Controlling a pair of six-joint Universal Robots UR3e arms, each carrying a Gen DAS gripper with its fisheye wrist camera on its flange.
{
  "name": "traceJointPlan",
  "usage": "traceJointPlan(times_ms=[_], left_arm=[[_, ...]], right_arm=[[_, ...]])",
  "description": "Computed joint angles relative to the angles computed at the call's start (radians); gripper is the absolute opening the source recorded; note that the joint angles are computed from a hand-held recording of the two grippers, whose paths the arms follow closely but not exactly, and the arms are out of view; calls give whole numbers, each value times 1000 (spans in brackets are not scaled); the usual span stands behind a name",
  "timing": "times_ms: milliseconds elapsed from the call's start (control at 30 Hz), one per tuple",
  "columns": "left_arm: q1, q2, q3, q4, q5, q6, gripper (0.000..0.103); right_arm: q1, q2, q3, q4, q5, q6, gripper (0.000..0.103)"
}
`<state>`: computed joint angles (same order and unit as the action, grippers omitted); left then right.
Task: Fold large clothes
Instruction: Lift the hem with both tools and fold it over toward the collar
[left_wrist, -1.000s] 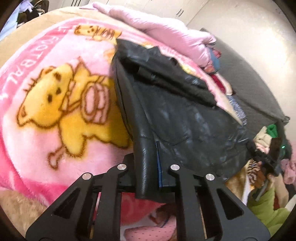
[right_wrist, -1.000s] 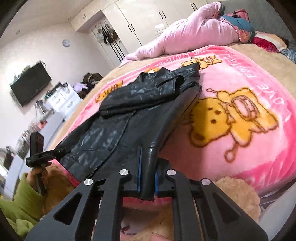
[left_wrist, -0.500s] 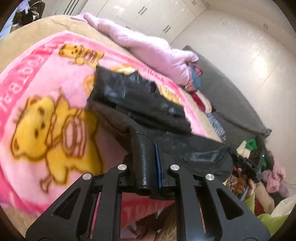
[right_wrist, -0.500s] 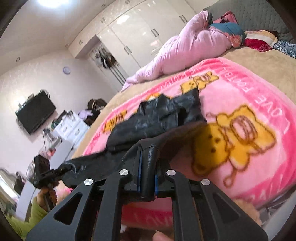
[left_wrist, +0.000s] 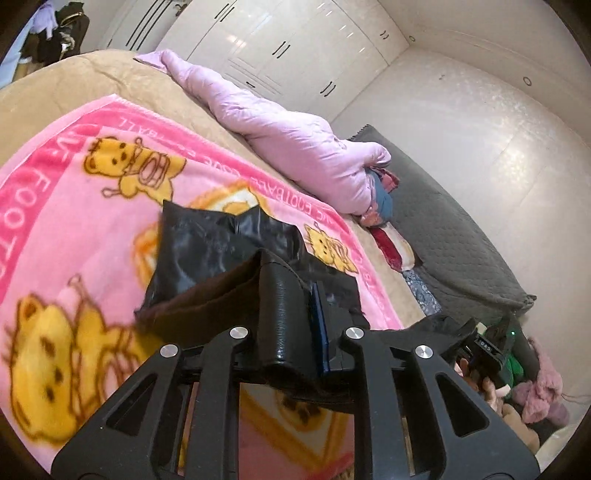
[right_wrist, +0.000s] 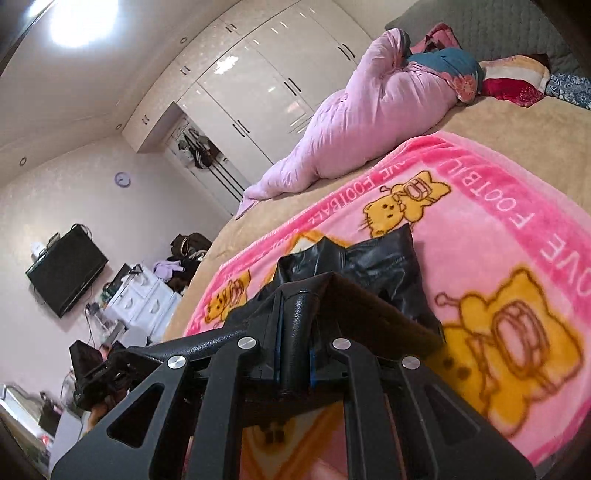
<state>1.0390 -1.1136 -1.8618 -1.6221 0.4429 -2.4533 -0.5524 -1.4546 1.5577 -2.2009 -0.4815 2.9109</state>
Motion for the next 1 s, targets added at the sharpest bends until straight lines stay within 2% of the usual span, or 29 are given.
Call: traceJointPlan(times_ms=[167,267,367,500,733,900,967,1000], left_arm=[[-133,-191,9,478,51,-329,12],[-202,-325,67,665,104,-466,13],[-256,-448,144,791,160,-574,14],[-310,-600,261,885,229,-661,14],[-372,-802,401,938,311,-703,14],[-387,-851,398,991,352,-732,22],[-379,-840,376,1018,367,-749,35],[-371,-831,364,1028,363,-760,36]], right_arm=[[73,149,-134,-145,-60,166,9],[132,277,-281,-201,-114,278,9],[183,400,-429,-225,-177,359,9],[231,534,-605,-226,-277,434,9],[302,822,-1014,-40,-405,462,11],[318,1014,-1314,121,-439,475,15],[315,1072,-1413,185,-424,464,22],[310,1077,-1411,184,-405,463,23]])
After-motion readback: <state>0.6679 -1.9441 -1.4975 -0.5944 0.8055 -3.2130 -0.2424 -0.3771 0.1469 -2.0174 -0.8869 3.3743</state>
